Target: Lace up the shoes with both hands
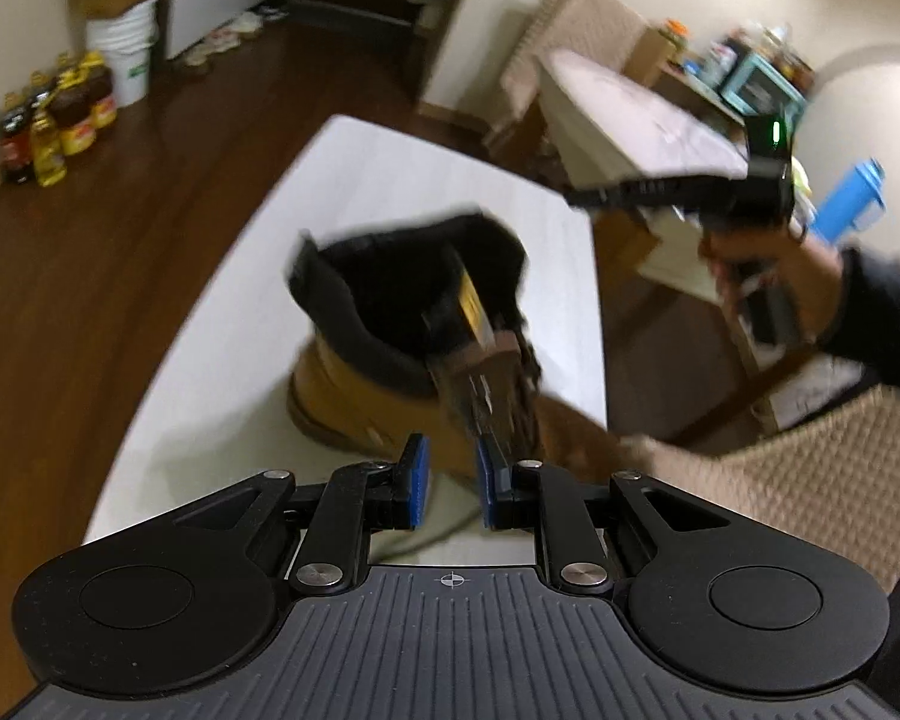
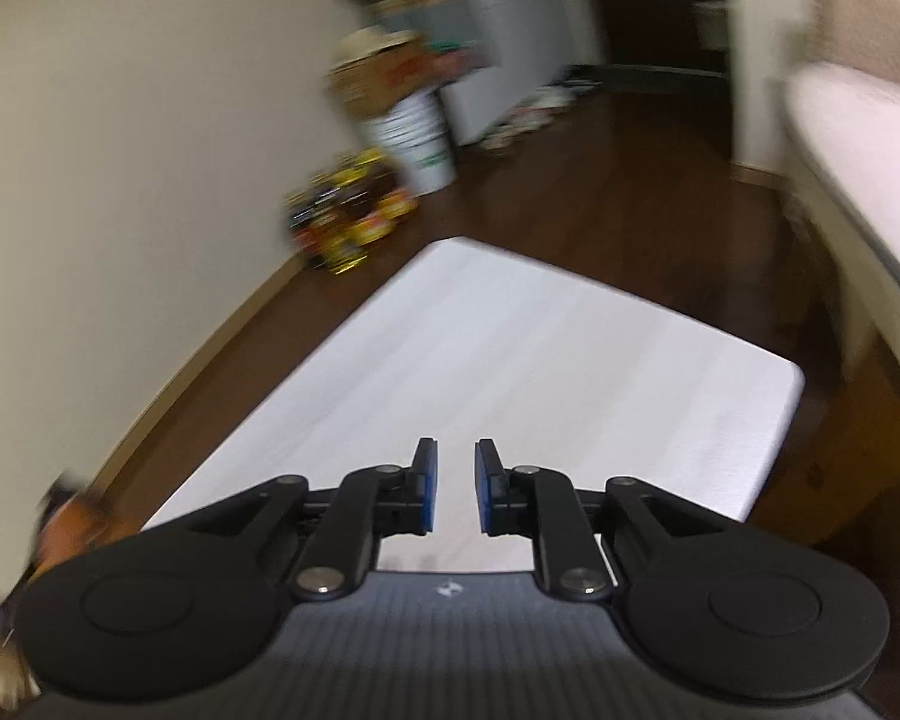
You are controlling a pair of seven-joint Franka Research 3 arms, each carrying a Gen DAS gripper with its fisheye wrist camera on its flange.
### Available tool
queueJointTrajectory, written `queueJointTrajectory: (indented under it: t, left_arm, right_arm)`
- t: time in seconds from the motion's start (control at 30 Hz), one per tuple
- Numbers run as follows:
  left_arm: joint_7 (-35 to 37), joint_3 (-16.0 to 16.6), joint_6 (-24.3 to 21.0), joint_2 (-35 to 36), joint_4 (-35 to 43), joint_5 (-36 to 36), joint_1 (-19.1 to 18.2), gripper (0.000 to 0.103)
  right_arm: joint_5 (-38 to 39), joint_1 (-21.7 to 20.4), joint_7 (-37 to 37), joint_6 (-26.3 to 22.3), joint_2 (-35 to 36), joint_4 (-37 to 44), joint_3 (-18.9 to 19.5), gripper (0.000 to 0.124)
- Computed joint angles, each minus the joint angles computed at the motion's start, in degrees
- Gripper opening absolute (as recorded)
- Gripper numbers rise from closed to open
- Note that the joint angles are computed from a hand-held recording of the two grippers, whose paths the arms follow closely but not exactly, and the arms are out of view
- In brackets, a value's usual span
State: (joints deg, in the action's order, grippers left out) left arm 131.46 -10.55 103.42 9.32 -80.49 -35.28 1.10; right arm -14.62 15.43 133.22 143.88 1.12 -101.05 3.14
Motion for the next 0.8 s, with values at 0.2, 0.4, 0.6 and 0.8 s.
queueJointTrajectory:
  t: [0.2,0.4,0.6,0.8]
  left_arm:
    - [12.24,0.24,7.20,-7.03,-13.97,0.02,-2.02,0.017]
    - [9.14,1.68,9.27,-10.02,-17.77,2.16,-4.22,0.017]
    - [-9.23,0.87,15.73,-11.47,-19.69,11.97,-7.03,0.017]
    - [-22.87,0.50,20.56,-13.56,-22.35,18.56,-9.00,0.017]
  right_arm:
    - [8.84,2.92,-24.44,-6.48,2.14,5.78,2.43,0.018]
    - [16.78,4.08,-52.86,-13.81,8.29,14.18,3.27,0.018]
    - [23.88,2.61,-85.07,-13.80,14.11,18.13,4.23,0.019]
    - [32.66,0.98,-109.30,-12.29,15.11,16.99,5.43,0.017]
